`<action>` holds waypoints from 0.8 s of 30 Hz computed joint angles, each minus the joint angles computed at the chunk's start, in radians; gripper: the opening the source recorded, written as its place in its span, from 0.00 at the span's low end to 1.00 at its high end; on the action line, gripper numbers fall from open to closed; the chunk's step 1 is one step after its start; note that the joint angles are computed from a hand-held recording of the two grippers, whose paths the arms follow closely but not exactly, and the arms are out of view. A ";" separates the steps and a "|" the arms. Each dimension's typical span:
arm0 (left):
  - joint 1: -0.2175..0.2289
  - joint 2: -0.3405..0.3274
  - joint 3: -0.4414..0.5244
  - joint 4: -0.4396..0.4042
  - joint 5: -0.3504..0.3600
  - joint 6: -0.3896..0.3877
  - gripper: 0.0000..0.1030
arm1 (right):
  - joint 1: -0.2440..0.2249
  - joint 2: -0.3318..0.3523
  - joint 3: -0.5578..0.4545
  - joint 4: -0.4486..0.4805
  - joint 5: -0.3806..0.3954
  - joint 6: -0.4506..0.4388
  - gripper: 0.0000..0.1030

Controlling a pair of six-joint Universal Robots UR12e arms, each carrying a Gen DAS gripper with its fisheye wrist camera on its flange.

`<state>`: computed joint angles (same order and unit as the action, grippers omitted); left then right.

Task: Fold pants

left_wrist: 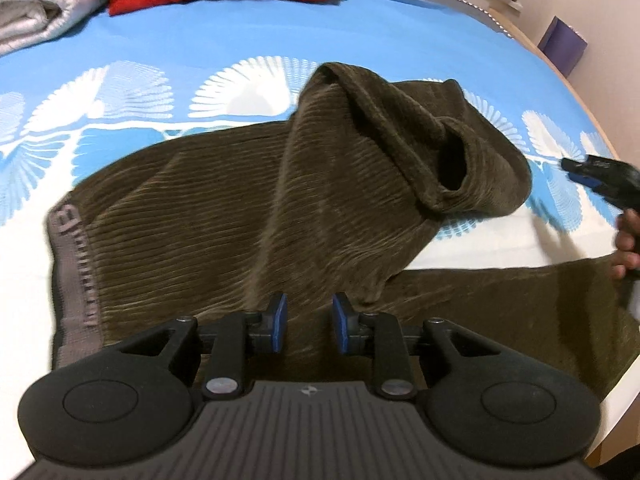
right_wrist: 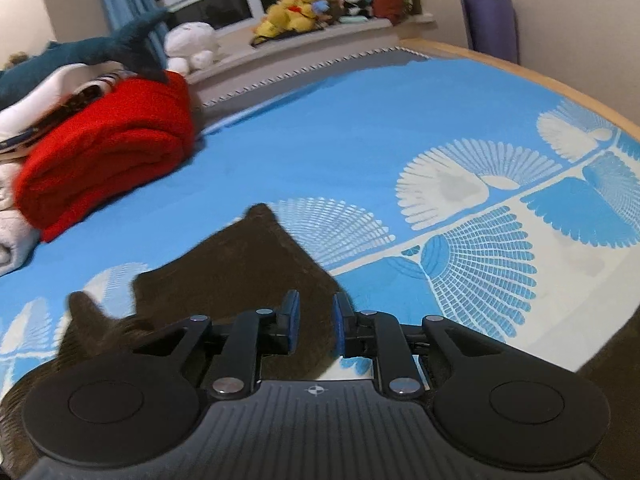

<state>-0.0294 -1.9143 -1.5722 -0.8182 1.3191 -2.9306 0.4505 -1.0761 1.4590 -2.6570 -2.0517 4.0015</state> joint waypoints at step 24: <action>-0.035 -0.106 0.098 -0.069 -0.079 -0.065 0.28 | -0.030 0.128 -0.140 0.092 0.055 -0.261 0.14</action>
<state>-0.0645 -2.0204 -1.4741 -0.8876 1.2402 -2.9953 0.4209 -0.9483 1.3194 -2.5654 -1.9965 3.7407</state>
